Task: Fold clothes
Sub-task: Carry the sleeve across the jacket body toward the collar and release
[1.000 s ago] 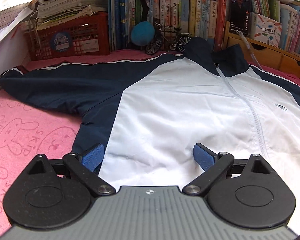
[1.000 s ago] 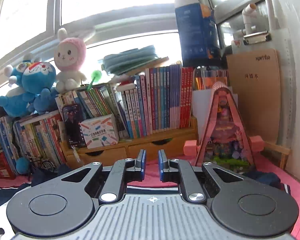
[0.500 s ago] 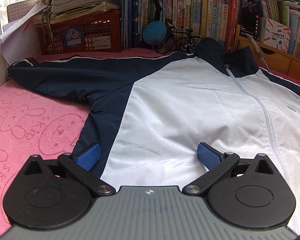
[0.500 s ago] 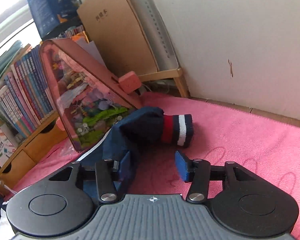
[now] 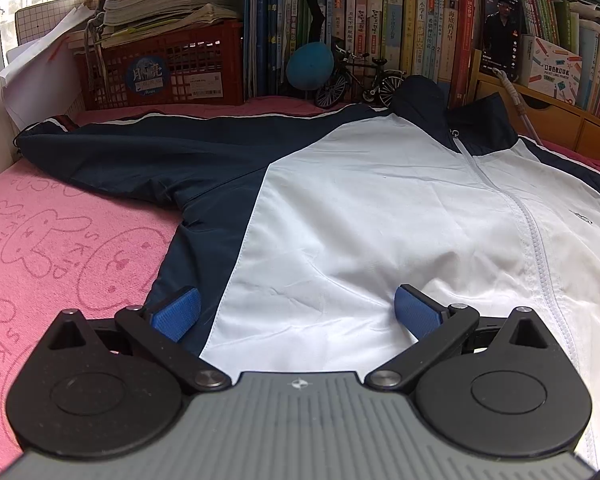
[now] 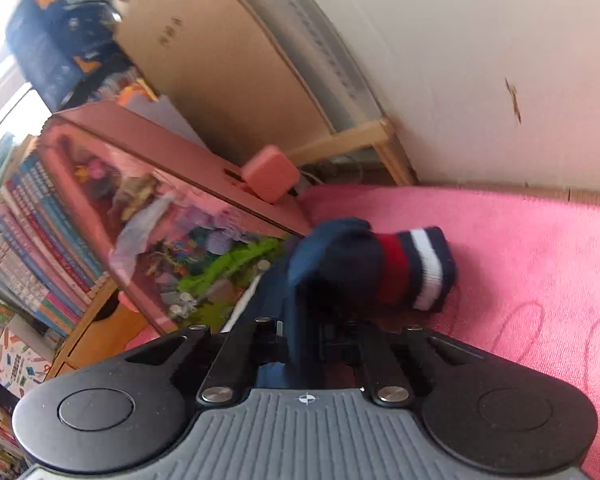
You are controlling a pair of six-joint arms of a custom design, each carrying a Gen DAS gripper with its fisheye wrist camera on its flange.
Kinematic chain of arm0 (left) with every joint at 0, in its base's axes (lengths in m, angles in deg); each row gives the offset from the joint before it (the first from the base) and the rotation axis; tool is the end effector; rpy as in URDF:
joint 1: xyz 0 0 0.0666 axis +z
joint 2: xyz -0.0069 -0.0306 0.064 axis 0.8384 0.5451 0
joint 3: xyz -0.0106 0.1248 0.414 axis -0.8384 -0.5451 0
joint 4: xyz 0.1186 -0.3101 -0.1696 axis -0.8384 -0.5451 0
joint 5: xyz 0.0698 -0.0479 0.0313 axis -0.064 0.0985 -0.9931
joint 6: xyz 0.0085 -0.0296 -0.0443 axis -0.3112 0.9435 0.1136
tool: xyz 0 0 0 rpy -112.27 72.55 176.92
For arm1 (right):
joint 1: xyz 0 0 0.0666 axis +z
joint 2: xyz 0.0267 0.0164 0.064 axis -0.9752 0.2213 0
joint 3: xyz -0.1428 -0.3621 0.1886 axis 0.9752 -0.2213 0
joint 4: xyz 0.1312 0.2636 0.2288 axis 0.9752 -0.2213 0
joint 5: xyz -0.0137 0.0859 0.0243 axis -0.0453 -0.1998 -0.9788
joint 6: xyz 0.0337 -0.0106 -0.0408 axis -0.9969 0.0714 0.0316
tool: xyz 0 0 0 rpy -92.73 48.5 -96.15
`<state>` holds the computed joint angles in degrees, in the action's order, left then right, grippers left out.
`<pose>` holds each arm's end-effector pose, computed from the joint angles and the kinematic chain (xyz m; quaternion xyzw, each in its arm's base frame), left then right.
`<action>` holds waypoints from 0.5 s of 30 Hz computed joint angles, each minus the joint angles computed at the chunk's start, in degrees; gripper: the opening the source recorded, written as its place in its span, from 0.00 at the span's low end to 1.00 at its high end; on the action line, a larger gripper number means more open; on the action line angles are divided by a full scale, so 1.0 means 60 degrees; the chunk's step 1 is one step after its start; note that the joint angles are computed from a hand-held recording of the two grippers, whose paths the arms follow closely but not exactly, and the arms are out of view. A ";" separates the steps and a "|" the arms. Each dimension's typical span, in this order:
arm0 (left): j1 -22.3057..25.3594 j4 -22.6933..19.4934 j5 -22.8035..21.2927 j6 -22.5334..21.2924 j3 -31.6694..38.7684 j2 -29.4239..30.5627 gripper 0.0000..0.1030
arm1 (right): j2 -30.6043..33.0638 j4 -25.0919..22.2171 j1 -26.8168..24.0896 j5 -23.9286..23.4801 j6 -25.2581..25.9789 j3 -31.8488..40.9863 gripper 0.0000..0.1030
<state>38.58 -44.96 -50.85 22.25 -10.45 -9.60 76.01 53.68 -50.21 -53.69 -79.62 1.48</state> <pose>0.2231 -0.0526 0.2643 -0.2420 0.8728 0.1194 0.4066 0.4510 0.2109 0.2776 0.2802 0.8131 0.1265 0.4943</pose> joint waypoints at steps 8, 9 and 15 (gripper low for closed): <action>0.0001 0.0016 0.0025 0.0017 -0.0007 -0.0027 1.00 | 0.0358 0.1630 0.3103 -0.0125 0.6073 0.1444 0.09; 0.0002 0.0022 0.0032 0.0020 -0.0012 -0.0034 1.00 | 0.0616 0.1467 0.3406 -0.0636 0.6619 0.1868 0.09; 0.0016 0.0072 0.0072 0.0041 -0.0031 -0.0068 1.00 | 0.2433 -0.1043 0.4750 -0.2871 0.8123 0.4159 0.35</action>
<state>38.67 -44.53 -50.41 22.50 -10.64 -10.01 90.61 47.42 -21.70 -70.91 -30.88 26.43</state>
